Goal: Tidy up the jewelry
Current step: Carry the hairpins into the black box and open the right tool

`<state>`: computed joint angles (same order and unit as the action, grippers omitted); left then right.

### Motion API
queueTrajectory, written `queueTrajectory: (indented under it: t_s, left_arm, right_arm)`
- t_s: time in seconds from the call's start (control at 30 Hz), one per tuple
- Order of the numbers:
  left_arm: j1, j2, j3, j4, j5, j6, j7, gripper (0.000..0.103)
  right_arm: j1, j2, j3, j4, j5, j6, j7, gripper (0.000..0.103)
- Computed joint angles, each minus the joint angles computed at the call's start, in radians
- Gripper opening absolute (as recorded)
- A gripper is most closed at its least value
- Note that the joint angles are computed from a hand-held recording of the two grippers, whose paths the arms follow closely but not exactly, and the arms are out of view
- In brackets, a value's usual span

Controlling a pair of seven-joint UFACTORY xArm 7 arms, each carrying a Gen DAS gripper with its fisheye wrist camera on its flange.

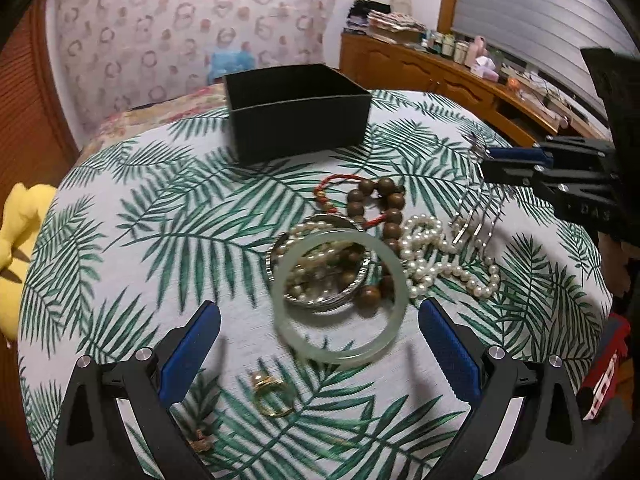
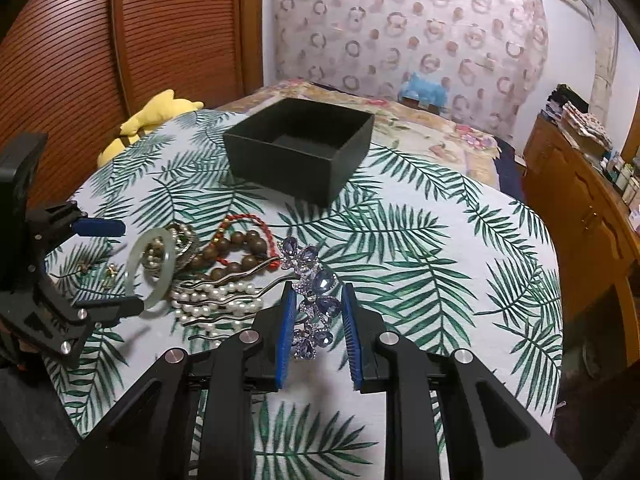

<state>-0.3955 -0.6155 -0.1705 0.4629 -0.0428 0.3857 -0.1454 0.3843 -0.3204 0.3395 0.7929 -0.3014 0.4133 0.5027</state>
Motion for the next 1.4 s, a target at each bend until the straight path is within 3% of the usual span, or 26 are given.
queueTrajectory:
  t_s: [0.2, 0.3, 0.33, 0.37, 0.57, 0.8, 1.17, 1.4]
  left_arm:
    - [0.005, 0.038, -0.012, 0.03, 0.018, -0.002, 0.003, 0.093]
    - [-0.011, 0.051, 0.004, 0.034, 0.004, -0.01, 0.022, 0.08]
    - [-0.009, 0.054, 0.003, 0.035, 0.003, -0.01, 0.022, 0.07]
    - [-0.02, 0.052, 0.015, 0.032, -0.009, -0.011, 0.031, 0.069]
    - [-0.024, 0.002, 0.046, 0.013, -0.045, -0.037, 0.052, 0.069]
    - [0.024, 0.017, 0.044, 0.058, -0.03, -0.044, 0.055, 0.069]
    - [0.073, 0.105, 0.048, 0.168, -0.009, -0.08, 0.075, 0.069]
    - [0.135, 0.192, 0.017, 0.249, 0.041, -0.088, 0.044, 0.069]
  right_arm:
    - [-0.01, 0.017, -0.004, 0.019, -0.008, 0.006, 0.004, 0.025]
    - [-0.011, 0.025, -0.009, 0.026, -0.011, -0.002, 0.002, 0.025]
    - [-0.01, 0.032, -0.012, 0.032, -0.011, -0.003, -0.005, 0.025]
    - [-0.009, 0.04, -0.015, 0.041, -0.01, 0.0, -0.012, 0.025]
    - [-0.022, 0.088, -0.025, 0.112, -0.035, 0.012, -0.018, 0.025]
    - [-0.026, 0.214, -0.042, 0.266, -0.105, 0.018, 0.035, 0.025]
    - [0.071, 0.432, -0.136, 0.544, -0.241, 0.091, 0.127, 0.025]
    - [0.119, 0.542, -0.183, 0.668, -0.195, 0.127, 0.076, 0.026]
